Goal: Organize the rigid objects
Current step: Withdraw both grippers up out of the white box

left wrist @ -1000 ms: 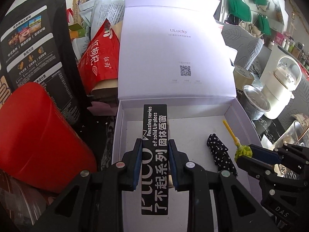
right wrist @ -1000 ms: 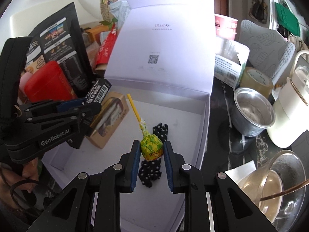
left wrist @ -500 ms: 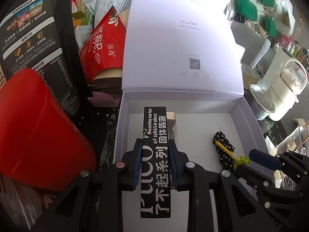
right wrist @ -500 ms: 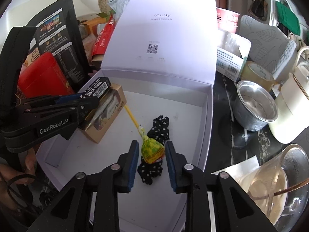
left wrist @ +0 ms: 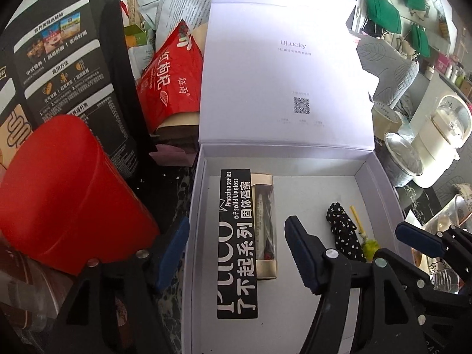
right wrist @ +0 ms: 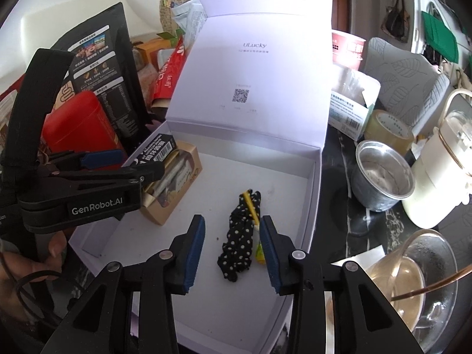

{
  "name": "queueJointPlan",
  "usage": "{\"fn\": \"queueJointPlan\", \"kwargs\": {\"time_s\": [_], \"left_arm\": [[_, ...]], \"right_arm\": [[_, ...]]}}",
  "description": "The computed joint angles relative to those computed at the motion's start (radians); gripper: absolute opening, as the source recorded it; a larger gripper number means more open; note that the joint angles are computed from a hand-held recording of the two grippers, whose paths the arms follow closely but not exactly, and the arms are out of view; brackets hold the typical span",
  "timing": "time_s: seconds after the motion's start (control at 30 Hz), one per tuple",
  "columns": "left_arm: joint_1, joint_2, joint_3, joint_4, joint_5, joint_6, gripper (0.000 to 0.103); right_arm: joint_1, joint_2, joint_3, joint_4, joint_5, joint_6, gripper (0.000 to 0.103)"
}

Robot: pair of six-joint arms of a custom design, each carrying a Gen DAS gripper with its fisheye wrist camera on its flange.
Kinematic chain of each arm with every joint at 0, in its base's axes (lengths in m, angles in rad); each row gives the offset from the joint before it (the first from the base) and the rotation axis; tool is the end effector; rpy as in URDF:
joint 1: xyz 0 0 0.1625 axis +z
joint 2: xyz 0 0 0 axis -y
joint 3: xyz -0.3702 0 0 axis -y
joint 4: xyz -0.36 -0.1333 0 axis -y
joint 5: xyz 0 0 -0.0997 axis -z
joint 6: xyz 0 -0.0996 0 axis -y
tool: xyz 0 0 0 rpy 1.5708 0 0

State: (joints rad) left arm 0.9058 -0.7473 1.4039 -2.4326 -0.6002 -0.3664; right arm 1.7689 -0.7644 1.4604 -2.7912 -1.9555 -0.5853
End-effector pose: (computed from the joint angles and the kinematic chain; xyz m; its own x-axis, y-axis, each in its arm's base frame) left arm -0.2412 -0.6569 0.1596 -0.7283 -0.0742 -0.6813 0.3676 0.7967 -0.4797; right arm 0.2271 -0.6439 0.1579 -0.6942 -0.4674 0.5474 -0.6645 0.7084 -0.2379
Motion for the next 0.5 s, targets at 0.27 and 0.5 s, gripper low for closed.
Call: {"fn": "queueJointPlan", "kwargs": {"time_s": [0.27,0.5], "left_arm": [[-0.026,-0.042,0.042,-0.016,0.011,-0.019,0.067],[-0.078,-0.084,0.088,-0.02,0.076,-0.036,0.067]], "right_arm": [[0.01,-0.036,0.034,-0.022,0.024,-0.003,0.038],[0.027,-0.07,0.068,-0.042,0.035,-0.008,0.038]]}}
